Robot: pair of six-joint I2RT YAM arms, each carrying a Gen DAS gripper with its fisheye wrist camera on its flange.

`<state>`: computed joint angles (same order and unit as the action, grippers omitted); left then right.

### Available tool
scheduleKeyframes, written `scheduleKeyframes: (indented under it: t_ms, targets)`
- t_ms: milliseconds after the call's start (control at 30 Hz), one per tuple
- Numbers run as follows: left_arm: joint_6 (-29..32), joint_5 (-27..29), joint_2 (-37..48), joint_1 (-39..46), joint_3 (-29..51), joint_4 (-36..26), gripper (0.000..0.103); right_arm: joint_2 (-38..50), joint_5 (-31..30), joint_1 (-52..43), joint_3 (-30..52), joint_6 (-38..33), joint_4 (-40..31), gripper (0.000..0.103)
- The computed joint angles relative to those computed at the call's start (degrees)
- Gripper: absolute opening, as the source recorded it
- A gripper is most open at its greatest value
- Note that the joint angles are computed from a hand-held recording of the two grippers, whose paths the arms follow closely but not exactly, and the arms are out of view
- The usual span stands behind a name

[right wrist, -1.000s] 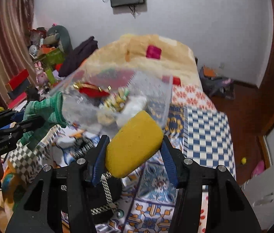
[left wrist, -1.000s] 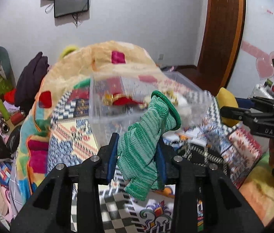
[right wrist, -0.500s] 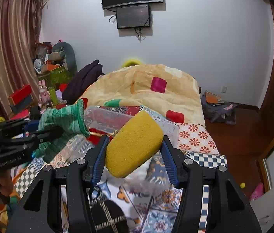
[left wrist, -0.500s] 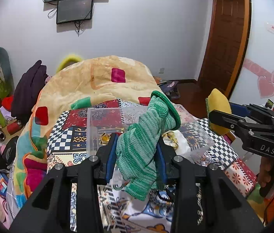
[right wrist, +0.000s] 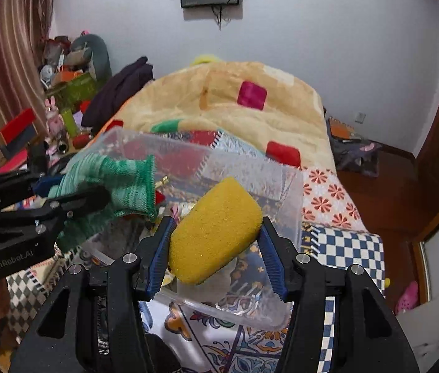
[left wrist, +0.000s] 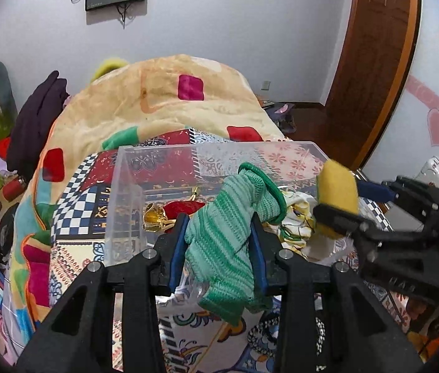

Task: Organize soft objects
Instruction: 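Carry the glove and sponge into the clear box and open both tools, then grasp the black chain bag with the right tool while the left tool grasps its chain strap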

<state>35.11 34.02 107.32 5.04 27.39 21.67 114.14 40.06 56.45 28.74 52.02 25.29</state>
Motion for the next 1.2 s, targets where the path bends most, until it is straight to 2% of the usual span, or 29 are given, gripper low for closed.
scheduleKeyframes:
  t_ms: [167,333,467,600,667,700,833,967,1100,1200]
  targets:
    - [-1.8,-2.2,2.8,-1.6,1.4,1.2,0.043,1.7,-1.4,-0.5,0.7,-1.5,0.2,0.054]
    - [-1.9,-1.7,2.3,0.0,0.8,2.0,0.057,1.2,-0.7,0.4,0.7,-1.1,-1.5,0.078]
    - [-0.9,-0.6,-0.7,2.5,-1.8,3.8,0.065,-0.6,1.4,2.0,0.1,0.1,-3.9,0.083]
    - [2.7,1.3,-5.5,5.8,-4.0,1.9,0.067,-3.6,2.8,4.1,-1.4,2.2,-5.4,0.09]
    - [4.6,2.6,-7.5,7.6,-5.1,0.8,0.08,-5.3,3.8,5.8,-2.4,4.0,-6.4,0.096]
    - [5.5,3.4,-8.5,8.7,-5.6,0.4,0.082,-5.8,4.2,6.6,-2.7,4.9,-6.8,0.098]
    - [11.8,5.1,-10.9,12.3,-6.8,-4.2,0.09,-7.7,4.5,10.1,-3.8,7.7,-8.8,0.098]
    - [17.5,3.8,-9.1,13.7,-7.1,-7.0,0.09,-5.9,4.1,13.4,-2.7,10.6,-12.0,0.099]
    - [21.4,0.9,-3.8,13.5,-7.6,-5.1,0.09,-1.5,1.3,15.5,-1.3,12.1,-10.9,0.099]
    - [23.3,-1.4,0.7,13.1,-8.2,-1.7,0.09,3.3,-2.7,15.9,0.2,11.9,-7.4,0.099]
